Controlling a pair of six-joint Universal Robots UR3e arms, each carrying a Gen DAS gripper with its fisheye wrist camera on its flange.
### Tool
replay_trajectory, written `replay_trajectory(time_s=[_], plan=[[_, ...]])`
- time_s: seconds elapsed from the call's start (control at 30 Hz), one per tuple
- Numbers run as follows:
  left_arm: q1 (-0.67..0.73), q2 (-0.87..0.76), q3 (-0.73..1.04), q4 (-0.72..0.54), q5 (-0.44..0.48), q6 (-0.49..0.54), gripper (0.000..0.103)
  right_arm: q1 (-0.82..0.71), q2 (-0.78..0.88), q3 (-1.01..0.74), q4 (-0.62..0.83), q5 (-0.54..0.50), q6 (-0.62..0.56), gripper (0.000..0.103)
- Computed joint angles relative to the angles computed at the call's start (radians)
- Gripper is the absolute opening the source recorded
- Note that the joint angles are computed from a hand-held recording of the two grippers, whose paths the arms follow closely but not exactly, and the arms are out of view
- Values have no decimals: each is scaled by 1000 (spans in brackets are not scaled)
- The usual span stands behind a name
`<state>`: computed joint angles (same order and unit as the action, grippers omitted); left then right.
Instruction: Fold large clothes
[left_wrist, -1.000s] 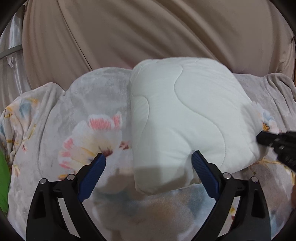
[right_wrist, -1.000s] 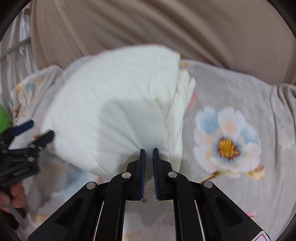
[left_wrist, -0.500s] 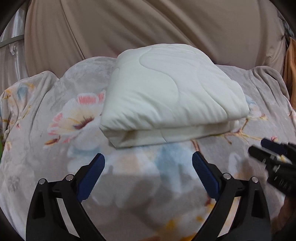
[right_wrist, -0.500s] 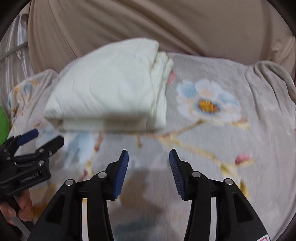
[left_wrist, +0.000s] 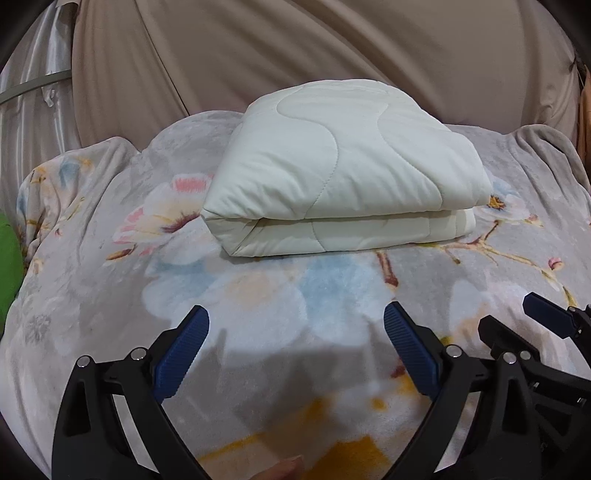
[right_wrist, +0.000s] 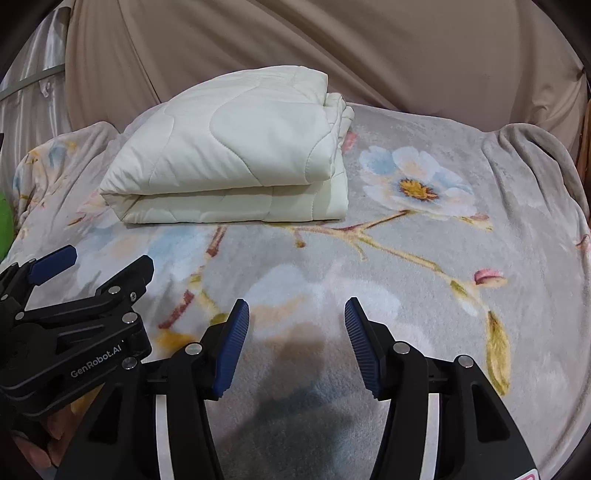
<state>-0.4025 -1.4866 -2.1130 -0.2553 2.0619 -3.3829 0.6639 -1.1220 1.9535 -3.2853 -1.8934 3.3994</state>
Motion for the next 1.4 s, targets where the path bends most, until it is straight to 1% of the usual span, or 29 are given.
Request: replay_trajectory(time_s=[0.2, 0.57, 1.4], plan=[[-17, -19, 8, 2, 31, 5, 93, 1, 3, -1, -1, -6, 1, 54], [-13, -18, -1, 18, 31, 16, 93, 7, 6, -8, 3, -17, 6, 54], [-17, -22, 5, 12, 37, 9, 92, 13, 9, -14, 5, -28, 4, 54]])
